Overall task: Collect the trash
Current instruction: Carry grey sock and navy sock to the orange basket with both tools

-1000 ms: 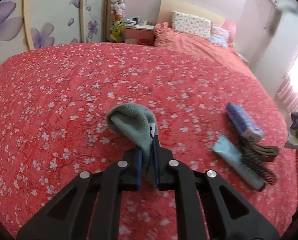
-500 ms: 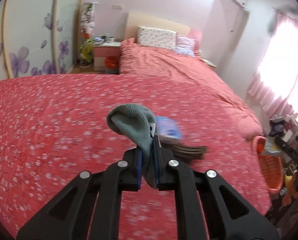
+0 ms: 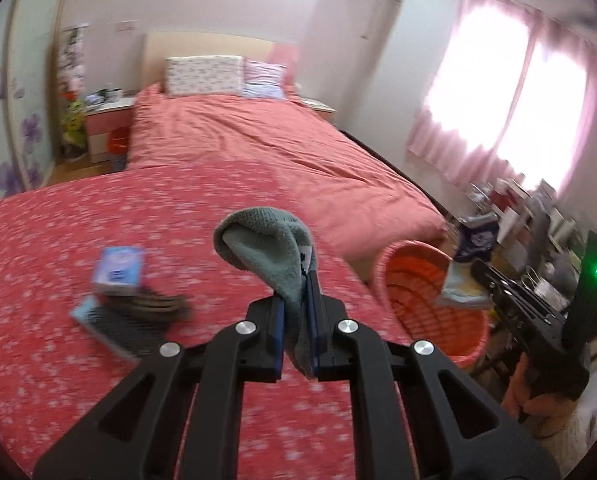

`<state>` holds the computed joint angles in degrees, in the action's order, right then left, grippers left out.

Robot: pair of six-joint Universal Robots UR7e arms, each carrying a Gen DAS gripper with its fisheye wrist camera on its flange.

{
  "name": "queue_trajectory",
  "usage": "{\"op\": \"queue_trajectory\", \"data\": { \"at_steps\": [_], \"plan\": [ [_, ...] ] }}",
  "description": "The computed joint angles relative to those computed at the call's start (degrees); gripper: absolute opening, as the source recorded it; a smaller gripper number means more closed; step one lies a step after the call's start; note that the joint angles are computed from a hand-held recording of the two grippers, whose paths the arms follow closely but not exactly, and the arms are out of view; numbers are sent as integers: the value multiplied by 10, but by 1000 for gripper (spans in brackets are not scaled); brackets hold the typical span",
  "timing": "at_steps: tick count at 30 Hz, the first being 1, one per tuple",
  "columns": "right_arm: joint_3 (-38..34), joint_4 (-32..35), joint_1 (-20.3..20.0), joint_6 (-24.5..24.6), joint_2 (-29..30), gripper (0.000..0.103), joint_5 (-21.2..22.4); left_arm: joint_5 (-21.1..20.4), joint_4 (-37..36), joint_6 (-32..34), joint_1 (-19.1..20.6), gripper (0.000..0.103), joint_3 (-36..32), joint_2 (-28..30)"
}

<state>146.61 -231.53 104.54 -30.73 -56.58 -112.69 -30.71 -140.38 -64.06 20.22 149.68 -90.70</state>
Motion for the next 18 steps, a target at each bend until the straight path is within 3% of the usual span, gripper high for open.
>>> {"op": "queue_trajectory", "data": {
  "at_steps": [3, 6, 12, 18],
  "plan": [
    [14, -11, -30, -5, -22, 5, 14, -25, -140, 83, 20, 10, -15, 93],
    [24, -13, -57, -9, -46, 5, 27, -49, -234, 146, 33, 10, -35, 165],
    [29, -13, -101, -10, -75, 5, 49, -91, -344, 237, 52, 10, -83, 268],
    [27, -8, -131, -5, -89, 5, 71, -125, -400, 305, 69, 10, -129, 338]
  ]
}}
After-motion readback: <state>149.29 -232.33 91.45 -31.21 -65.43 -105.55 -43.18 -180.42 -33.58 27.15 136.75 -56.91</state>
